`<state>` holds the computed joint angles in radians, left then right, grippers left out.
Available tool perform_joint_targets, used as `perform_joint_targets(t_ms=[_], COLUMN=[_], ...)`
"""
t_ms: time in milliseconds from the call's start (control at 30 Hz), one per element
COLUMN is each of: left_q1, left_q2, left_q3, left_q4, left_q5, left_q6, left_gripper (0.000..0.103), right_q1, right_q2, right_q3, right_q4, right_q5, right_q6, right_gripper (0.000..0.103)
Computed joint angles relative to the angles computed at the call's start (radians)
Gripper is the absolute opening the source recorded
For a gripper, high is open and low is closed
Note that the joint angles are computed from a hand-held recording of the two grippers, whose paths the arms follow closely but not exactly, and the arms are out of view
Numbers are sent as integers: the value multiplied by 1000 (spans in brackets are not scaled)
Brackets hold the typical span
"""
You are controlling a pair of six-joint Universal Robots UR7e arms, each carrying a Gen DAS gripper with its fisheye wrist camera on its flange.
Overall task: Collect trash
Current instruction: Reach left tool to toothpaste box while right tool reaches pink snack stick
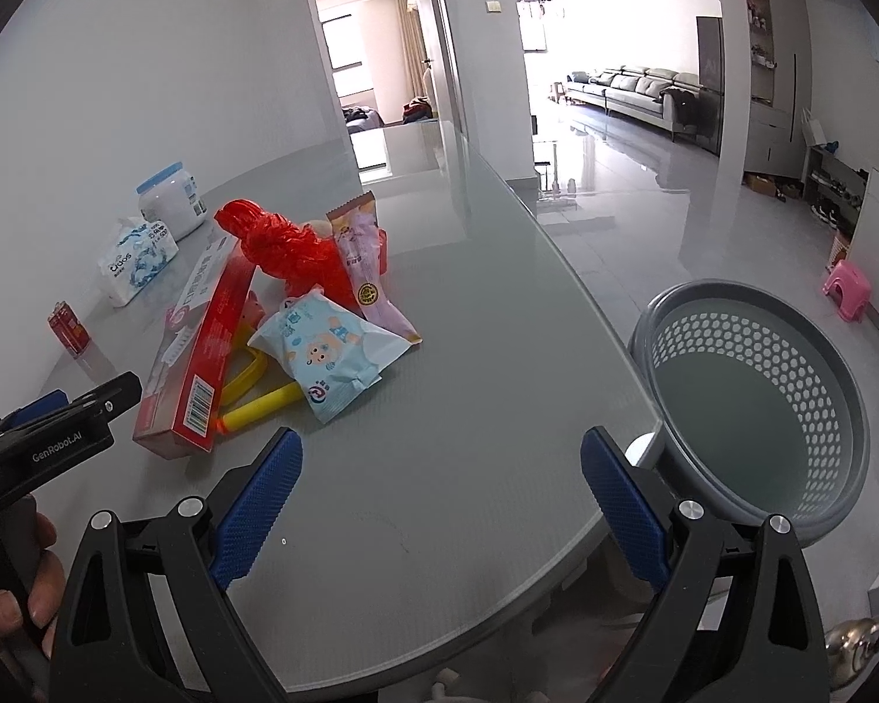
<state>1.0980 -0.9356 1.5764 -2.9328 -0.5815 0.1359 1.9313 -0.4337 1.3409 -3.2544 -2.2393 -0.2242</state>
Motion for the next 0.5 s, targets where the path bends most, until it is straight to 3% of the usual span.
perform_joint_targets(t_ms=[500], left_q1=[36], left_q2=[120], left_q3=[-180], left_q4=[113], left_q5=[-36], left_q6=[-32], left_gripper=[97], right_q1=[-51], right_q2=[73], right_q3=[-215], right_q4=[166], right_q5=[91], right_q6=[-4], right_gripper=[92])
